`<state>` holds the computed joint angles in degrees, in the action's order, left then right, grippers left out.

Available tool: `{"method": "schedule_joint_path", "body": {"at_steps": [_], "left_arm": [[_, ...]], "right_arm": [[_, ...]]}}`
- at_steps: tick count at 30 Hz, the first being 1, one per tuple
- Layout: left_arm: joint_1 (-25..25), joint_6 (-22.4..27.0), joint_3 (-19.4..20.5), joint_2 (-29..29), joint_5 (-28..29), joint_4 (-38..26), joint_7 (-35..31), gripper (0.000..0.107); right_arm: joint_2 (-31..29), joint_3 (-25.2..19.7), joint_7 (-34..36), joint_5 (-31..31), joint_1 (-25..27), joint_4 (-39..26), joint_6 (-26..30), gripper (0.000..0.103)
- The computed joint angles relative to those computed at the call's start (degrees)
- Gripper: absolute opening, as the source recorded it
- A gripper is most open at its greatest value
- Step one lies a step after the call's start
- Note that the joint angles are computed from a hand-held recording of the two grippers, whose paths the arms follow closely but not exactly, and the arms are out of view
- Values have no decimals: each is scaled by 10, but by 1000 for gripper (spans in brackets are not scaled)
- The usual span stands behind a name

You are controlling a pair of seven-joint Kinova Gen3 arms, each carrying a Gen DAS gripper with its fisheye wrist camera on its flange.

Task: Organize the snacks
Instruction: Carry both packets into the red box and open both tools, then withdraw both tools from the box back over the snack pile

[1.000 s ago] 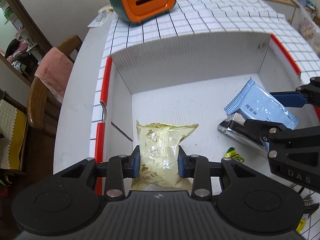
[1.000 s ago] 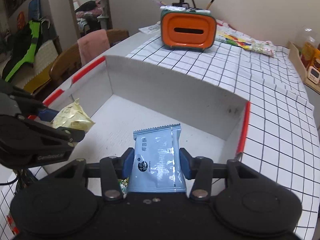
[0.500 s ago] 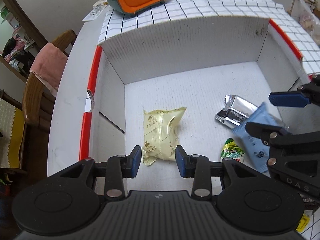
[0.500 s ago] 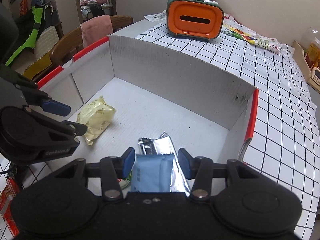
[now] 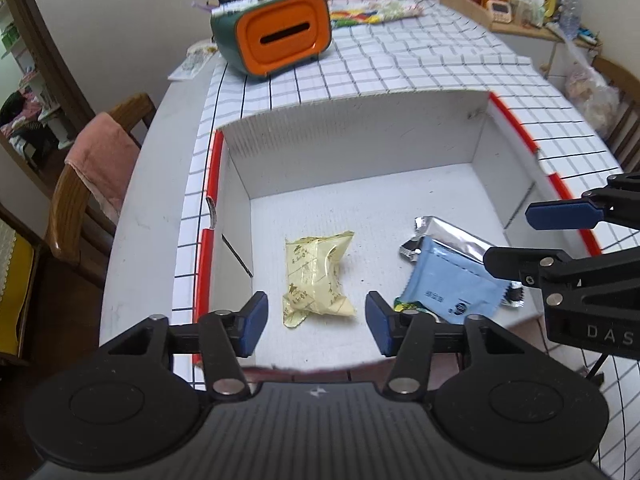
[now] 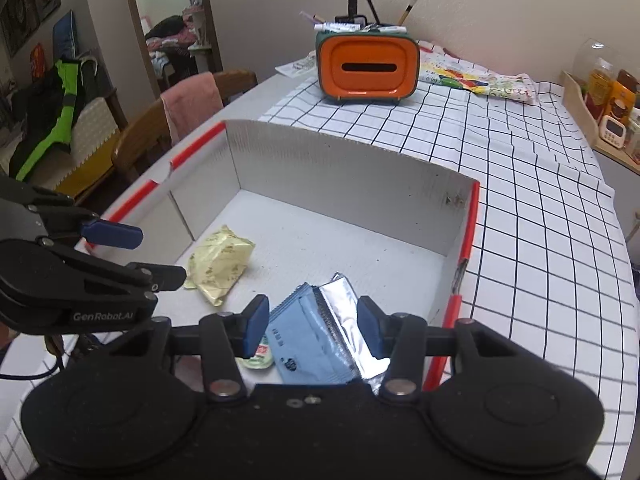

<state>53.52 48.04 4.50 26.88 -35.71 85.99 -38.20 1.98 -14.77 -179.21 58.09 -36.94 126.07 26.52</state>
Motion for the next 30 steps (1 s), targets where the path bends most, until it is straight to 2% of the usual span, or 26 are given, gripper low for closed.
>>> {"method": "schedule_joint_path", "body": {"at_steps": [5,15,17,19,21,23,25,30], "left_arm": [[12,-28,2,-40,-25,48,27,56],[13,-65,35,-116,-89,136,104,68],[15,-68,45,-130,-107,155,126,72],[17,-68,56,-143,-127,174,149,76],[14,-72,68,-154,-142,191,168,81],[11,-76,80,-165,-155,210,189,82],[10,-78,92,-175,-168,228,210,82],[-1,-96,118,-199,-189,273,251,86]], "right_arm": [[-21,-29,-72,26,-23,12,39,49],[-65,-103,-191,34,-63,30,130,60],[-70,-117,-210,31,-73,32,148,67],[-71,-137,-244,39,-88,35,181,86],[-71,-150,-261,37,-106,35,208,88],[-70,-159,-271,28,-123,34,228,90],[-67,-171,-290,24,-143,35,251,97],[-56,-187,-330,11,-189,38,296,103]]}}
